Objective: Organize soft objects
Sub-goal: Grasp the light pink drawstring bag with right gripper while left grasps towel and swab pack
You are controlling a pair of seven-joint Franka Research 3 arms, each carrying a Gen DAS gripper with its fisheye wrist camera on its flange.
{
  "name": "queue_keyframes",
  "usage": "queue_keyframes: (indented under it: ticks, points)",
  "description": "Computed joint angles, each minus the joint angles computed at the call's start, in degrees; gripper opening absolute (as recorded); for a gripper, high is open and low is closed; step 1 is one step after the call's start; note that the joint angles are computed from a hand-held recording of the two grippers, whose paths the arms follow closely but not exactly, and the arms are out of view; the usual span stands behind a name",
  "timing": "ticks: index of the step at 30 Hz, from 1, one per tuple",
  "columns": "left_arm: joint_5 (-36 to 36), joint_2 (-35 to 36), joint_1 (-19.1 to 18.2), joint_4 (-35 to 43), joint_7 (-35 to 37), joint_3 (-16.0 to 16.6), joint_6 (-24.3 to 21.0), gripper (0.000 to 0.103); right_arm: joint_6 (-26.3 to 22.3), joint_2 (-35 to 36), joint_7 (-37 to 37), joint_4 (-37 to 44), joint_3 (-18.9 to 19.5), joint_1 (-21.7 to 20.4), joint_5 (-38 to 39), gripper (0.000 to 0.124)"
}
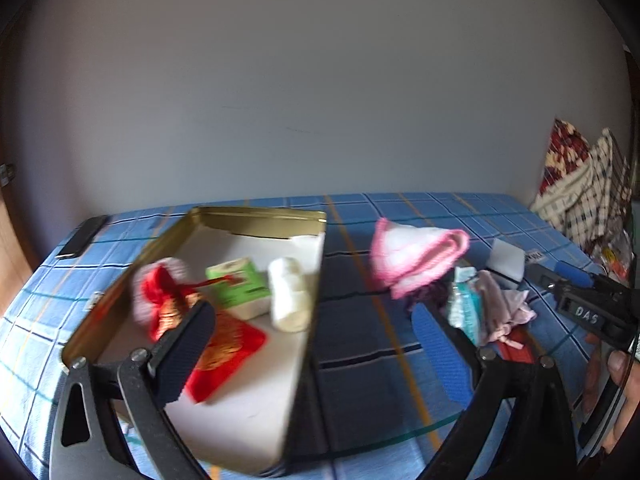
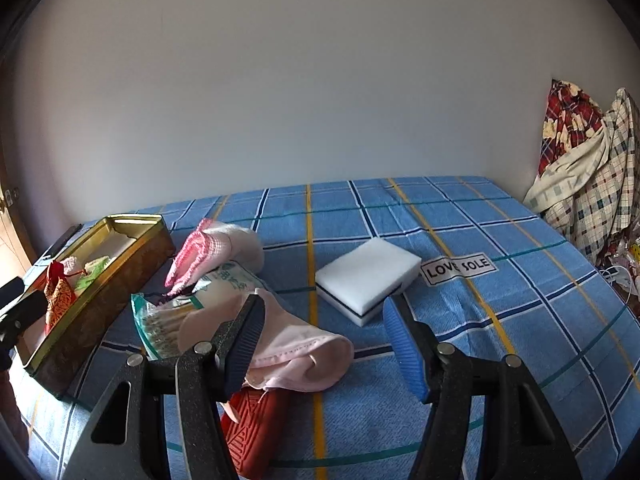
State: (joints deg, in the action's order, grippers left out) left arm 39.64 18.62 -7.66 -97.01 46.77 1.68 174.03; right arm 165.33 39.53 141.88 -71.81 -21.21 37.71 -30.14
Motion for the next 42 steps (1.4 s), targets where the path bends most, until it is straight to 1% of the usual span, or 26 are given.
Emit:
queue_keyframes:
  ticks: [1,2,3,7,9,11,14,15,17,18,20,22,24,25,26,28,31,33,35,36,37,39,41,42]
  points:
    - [-0.4,0.8,0.0,1.2,0.7,-0.6,-0.6,0.100,-0.6,0.5,-1.6,0.9,1.5,-1.2,1.1,0.064]
    - [-0.3,1.0,-0.3,1.6,0.9,-0.5,-0.9,0.100,-1.6,0.8,-4.0,1.8,3.7,-2.6,2.7,0.064]
    - [-0.2,1.6,-0.7,2.6,1.0,-0.4,-1.4,0.100,-2.7,1.5,-7.2,3.4,6.5,-4.5,4.9,0.064]
    - [-1.0,3.3,-0.9,5.3,2.6,-1.2,-2.7,0.100,-5.0,3.8,-14.2,7.4,10.4,-7.0,10.2,0.064]
    - [-0.9,4.0,-1.5,6.4,2.6,-0.8,-3.1,0.100,-8.5,6.0,-19.7,11.6,13.6,-8.7,13.7,0.064]
    - [-1.8,5.1,-1.4,7.8,4.0,-1.5,-3.9,0.100,-12.4,8.3,-23.2,15.7,14.8,-9.3,16.5,0.064]
    - [-3.2,6.1,-1.2,9.0,5.9,-2.3,-4.7,0.100,-16.8,10.7,-26.9,20.3,16.2,-10.0,19.8,0.064]
    - [-3.5,6.3,-1.4,9.2,6.2,-2.2,-5.0,0.100,-19.9,12.5,-28.2,23.6,16.7,-10.3,21.1,0.064]
    - [-4.4,6.7,-1.3,9.5,7.0,-2.6,-5.1,0.100,-21.8,13.9,-29.1,26.1,16.7,-10.4,22.3,0.064]
    - [-4.6,6.8,-1.5,9.6,7.2,-2.5,-5.1,0.100,-21.6,13.7,-29.8,25.8,17.0,-10.6,23.0,0.064]
    - [-5.2,6.9,-1.5,9.7,8.1,-2.8,-5.3,0.100,-21.4,13.5,-30.6,25.2,17.2,-10.8,24.0,0.057]
    - [-5.6,7.2,-1.7,10.0,8.9,-2.9,-5.5,0.100,-21.3,13.7,-31.1,25.6,17.2,-10.8,24.7,0.040]
    - [-5.7,7.4,-2.0,10.1,9.2,-2.7,-5.5,0.100,-21.9,14.5,-32.1,26.9,17.3,-10.9,25.2,0.031]
    - [-5.8,7.5,-2.1,10.2,9.4,-2.7,-5.5,0.100,-21.2,14.3,-32.2,26.4,17.2,-10.7,25.3,0.022]
    - [-6.0,7.6,-2.2,10.4,9.6,-2.7,-5.5,0.100,-20.1,13.7,-32.3,25.3,17.1,-10.6,25.4,0.019]
    - [-6.5,7.8,-2.1,10.6,10.3,-3.0,-5.5,0.100,-16.3,11.4,-31.4,20.8,16.3,-10.1,25.1,0.016]
    - [-7.0,8.1,-2.3,10.9,11.2,-3.3,-5.4,0.100,-10.0,7.8,-29.0,14.0,14.3,-8.9,23.9,0.015]
    - [-7.1,8.3,-2.5,11.0,12.0,-3.5,-5.3,0.100,-6.2,5.8,-25.1,9.9,10.9,-6.8,21.9,0.015]
    - [-7.2,8.5,-2.9,11.2,12.5,-3.5,-5.0,0.100,-3.7,4.6,-21.7,7.3,8.2,-5.2,20.0,0.015]
    - [-7.4,8.6,-2.8,11.3,13.0,-3.7,-4.8,0.100,-2.1,3.8,-18.7,5.6,5.8,-3.6,18.5,0.015]
    - [-8.2,8.9,-2.4,11.5,14.1,-4.6,-4.8,0.100,-1.4,3.4,-17.3,4.7,4.8,-3.0,17.6,0.015]
    - [-9.8,9.6,-1.9,12.4,16.0,-5.8,-5.3,0.100,-0.2,2.8,-12.9,3.2,1.7,-1.2,15.5,0.015]
    - [-12.0,10.8,-1.2,14.1,19.1,-7.6,-6.8,0.097,0.8,2.2,-9.1,1.8,-0.6,0.2,13.6,0.015]
    - [-13.1,11.7,-1.0,15.4,20.7,-8.4,-7.8,0.094,1.2,2.0,-7.5,1.2,-1.6,0.8,12.7,0.015]
